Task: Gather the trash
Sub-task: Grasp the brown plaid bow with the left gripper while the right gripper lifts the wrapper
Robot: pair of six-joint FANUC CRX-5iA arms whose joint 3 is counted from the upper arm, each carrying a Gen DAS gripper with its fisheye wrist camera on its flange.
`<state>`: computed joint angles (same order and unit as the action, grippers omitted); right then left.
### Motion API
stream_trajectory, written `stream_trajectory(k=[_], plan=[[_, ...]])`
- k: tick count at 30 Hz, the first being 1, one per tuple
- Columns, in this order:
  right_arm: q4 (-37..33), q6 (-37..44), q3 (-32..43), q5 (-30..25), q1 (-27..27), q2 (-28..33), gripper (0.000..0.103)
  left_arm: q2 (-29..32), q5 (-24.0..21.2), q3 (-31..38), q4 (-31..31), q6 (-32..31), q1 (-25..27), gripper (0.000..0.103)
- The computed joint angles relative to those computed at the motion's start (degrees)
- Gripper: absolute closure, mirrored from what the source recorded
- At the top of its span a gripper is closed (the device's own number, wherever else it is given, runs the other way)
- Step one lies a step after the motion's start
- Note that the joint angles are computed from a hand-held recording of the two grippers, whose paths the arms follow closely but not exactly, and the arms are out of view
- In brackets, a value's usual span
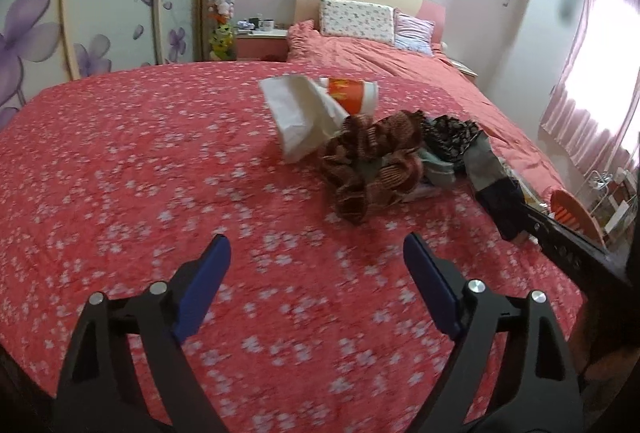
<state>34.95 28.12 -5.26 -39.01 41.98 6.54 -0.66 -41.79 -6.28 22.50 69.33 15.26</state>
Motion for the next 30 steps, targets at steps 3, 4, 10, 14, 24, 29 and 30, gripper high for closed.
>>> stream_trajectory(k=[3, 4, 10, 14, 24, 29, 30], plan=[[2.6, -2.6, -2.5, 0.7, 0.2, -2.0, 0.094, 0.7, 0.9, 0.8, 0.3, -0.2, -1.1, 0.02], [2.8, -2.7, -2.8, 0.8, 0.1, -2.5, 0.094, 1.1, 1.5, 1.2, 0.2, -0.4, -1.7, 0.023], [5.2, -5.8, -5.3, 1.1, -0.5, -4.6, 0.094, 4.7, 3.1, 5.3, -2.3, 0.6, -4.9, 0.034], [5.0, -6.7, -6.0, 0.6, -1.0, -5.1, 0.094, 8.9, 0.2, 10.9, -7.7, 5.6, -6.9, 0.045], [3.8, -7.9, -7.7, 0.9, -2.3, -6.6, 0.094, 13.6, -2.2, 15.8, -9.3, 7.4, -7.6, 0.08], [5.0, -9.1, -8.8, 1.9, -2.7, -7.5, 0.094, 11.6, -0.8, 12.2, -1.3, 0.8, -5.3, 0.087], [5.4, -9.4, -9.3, 2.2, -2.8, -7.9, 0.094, 11.0, -0.7, 11.6, 0.1, -0.6, -4.9, 0.087]])
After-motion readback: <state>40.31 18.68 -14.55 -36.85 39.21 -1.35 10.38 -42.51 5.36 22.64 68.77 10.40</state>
